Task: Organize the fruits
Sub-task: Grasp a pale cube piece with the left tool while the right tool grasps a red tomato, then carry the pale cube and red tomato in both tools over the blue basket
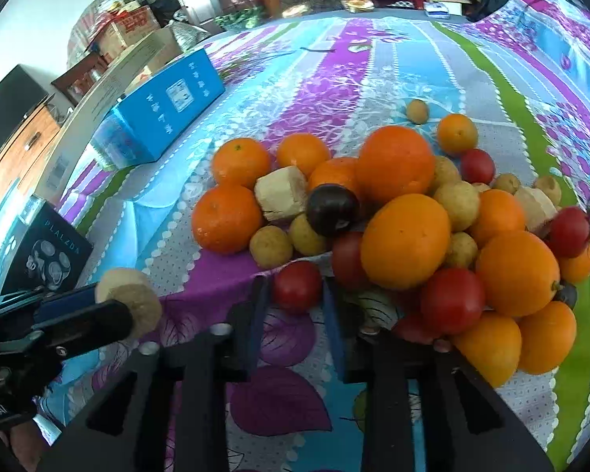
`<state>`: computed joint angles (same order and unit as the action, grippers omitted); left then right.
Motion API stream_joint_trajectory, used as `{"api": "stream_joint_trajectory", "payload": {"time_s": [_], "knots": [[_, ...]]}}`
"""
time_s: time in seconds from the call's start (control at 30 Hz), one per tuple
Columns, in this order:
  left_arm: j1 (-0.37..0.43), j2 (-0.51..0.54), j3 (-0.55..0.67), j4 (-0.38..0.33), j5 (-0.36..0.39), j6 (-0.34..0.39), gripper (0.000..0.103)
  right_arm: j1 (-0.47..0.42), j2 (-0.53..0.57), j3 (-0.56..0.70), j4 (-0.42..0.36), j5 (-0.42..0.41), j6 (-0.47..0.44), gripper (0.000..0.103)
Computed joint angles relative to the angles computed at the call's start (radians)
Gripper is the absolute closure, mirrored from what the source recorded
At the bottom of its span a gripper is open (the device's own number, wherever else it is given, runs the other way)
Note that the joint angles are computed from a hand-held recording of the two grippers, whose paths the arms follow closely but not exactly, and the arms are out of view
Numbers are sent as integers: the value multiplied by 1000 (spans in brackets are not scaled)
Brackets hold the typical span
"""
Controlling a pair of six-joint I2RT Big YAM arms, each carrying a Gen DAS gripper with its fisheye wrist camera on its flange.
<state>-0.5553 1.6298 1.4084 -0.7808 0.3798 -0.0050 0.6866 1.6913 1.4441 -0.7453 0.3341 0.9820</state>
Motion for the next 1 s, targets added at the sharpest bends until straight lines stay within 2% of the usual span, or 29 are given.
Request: {"api": "stream_joint_trajectory", "payload": {"time_s": [0.27,0.53,0.8,0.9,1.0], "knots": [[10,-51,4,1,-48,-5,79,37,-40,34,-73,75,18,75],[65,-147,24,9,-160,19,79,91,-26,237,-243,172,-2,75],[187,-235,27,-4,-189,8,79,127,114,593,-391,194,-75,75],[235,-257,29,-15,-200,5,79,148,196,758,-438,207,-113,75],[289,-279,26,-16,-202,-4,79,169,321,997,-507,189,-150,75]]}}
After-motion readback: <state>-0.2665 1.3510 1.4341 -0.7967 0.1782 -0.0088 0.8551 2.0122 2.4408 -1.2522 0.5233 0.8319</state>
